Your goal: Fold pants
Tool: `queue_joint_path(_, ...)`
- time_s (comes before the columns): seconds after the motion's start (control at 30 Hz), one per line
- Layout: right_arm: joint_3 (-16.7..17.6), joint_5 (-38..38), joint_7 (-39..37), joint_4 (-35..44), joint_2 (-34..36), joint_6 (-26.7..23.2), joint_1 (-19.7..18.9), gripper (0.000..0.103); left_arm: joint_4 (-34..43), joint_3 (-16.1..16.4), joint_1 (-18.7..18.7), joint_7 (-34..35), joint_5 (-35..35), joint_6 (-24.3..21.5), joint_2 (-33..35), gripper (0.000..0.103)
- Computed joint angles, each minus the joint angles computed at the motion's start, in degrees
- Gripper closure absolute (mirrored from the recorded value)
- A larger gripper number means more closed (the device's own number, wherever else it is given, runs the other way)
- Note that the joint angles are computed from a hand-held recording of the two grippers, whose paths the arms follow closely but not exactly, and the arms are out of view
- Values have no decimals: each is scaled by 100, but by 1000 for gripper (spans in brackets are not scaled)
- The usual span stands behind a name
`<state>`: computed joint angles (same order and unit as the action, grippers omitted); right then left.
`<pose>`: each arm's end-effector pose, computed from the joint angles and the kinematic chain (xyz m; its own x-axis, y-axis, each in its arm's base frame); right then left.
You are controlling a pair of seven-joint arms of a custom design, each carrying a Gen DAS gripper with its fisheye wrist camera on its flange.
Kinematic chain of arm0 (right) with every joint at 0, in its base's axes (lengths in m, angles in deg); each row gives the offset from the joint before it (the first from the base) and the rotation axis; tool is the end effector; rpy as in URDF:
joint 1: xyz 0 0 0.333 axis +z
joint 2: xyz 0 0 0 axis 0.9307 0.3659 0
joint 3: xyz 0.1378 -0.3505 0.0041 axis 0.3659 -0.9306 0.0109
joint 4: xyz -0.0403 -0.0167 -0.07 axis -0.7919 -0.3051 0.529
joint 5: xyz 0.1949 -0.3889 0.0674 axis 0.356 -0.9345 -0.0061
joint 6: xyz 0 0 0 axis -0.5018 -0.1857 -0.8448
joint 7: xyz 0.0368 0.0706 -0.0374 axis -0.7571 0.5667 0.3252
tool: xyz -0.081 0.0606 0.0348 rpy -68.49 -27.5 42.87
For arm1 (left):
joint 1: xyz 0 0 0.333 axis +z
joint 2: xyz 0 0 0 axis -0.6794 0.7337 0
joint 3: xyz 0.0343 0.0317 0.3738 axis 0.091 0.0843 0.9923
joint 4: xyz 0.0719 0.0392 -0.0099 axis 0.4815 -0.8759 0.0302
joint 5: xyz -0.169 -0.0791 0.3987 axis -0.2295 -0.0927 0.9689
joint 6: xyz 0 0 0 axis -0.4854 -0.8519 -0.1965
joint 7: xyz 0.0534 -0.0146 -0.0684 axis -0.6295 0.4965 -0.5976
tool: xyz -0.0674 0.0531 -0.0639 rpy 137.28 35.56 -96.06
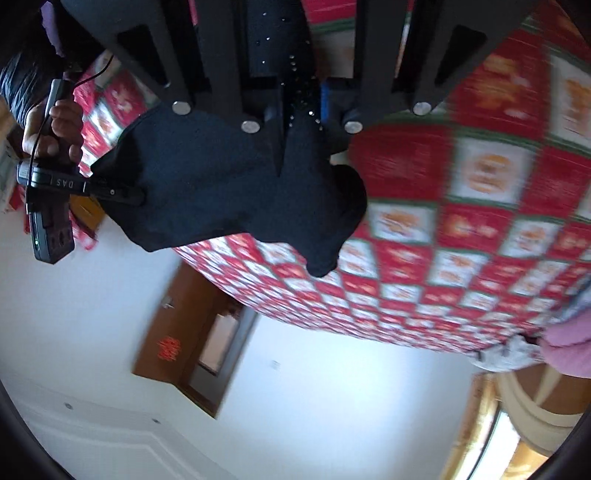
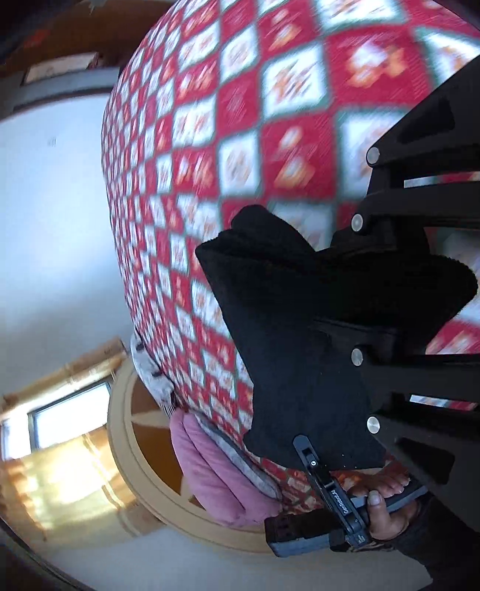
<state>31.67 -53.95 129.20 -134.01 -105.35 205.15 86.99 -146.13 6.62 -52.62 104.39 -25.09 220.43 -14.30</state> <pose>0.5115 0.1282 0.5651 0.1900 -0.9293 -0.3167 -0.6887 0.1037 -0.7176 0.5602 -0.1312 0.5306 -0.4587 -0.8205 0.3410 -0.5821 -0.0125 -0.8130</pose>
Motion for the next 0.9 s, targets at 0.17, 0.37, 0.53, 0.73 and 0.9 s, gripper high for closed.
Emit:
queue_joint_path(0.17, 84, 578, -685, 1374, 1221, -273, 350, 76, 63, 173, 249, -80, 222, 483, 55, 89)
queue_joint_path(0.37, 580, 636, -736, 2576, 2337, -605, 118, 76, 162, 249, 479, -372, 594, 825, 361, 89)
queue_joint_path(0.53, 633, -29, -51, 3150, 2992, -946, 61, 76, 129, 163, 621, -686, 878, 881, 659, 83)
queue_joint_path(0.73, 732, -65, 391, 3352, 3349, -1180, -196, 72, 130, -96, 689, -977, 1263, 1610, 964, 42)
queue_joint_path(0.9, 681, -322, 800, 3383, 3471, -1112, -183, 49, 138, -194, 826, -1085, 1297, 1601, 978, 35)
